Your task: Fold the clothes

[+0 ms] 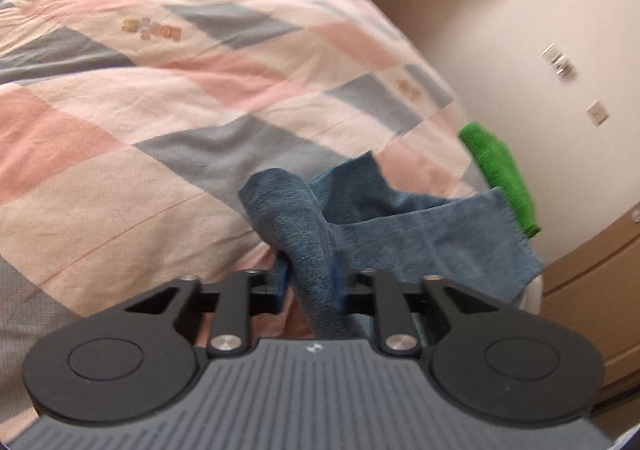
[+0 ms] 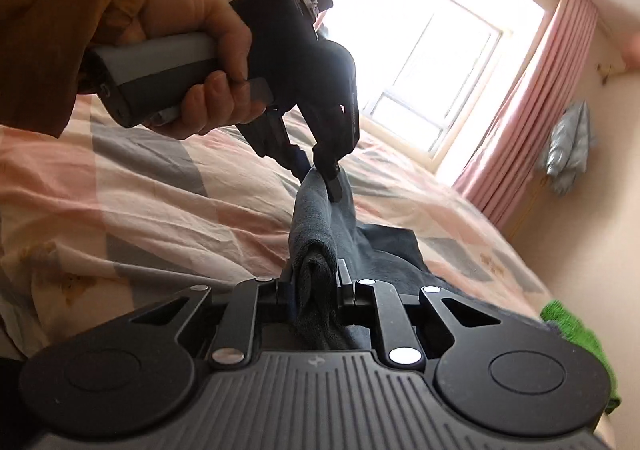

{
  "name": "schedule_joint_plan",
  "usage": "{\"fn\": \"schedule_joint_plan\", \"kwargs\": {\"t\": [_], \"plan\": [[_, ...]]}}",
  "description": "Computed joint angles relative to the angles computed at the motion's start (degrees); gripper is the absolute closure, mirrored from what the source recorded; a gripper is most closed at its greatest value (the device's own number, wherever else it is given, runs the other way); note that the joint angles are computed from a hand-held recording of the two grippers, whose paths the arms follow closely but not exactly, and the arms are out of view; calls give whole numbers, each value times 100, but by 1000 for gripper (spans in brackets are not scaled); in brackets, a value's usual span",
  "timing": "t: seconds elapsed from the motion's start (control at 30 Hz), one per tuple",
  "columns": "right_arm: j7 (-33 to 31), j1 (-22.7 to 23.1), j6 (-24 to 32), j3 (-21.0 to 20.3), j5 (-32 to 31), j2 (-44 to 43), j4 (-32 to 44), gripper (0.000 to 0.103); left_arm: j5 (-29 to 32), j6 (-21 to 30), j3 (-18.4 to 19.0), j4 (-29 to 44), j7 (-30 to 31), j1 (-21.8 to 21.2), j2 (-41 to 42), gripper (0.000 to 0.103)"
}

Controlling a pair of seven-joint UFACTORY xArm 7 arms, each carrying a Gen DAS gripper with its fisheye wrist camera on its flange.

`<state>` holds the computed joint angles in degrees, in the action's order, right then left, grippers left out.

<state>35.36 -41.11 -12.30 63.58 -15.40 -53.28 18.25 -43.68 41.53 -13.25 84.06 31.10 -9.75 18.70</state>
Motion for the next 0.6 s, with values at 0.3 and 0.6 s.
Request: {"fn": "schedule_joint_plan", "kwargs": {"t": [0.3,0.6], "plan": [[276,-154,566,960,-424,-354,249,85,243,-154,0,-111,-364,-16,48,91],[234,1197,-569,-1914,-22,445,-721,89,-66,-210,-140,39,-125,-206,-364,93]]}}
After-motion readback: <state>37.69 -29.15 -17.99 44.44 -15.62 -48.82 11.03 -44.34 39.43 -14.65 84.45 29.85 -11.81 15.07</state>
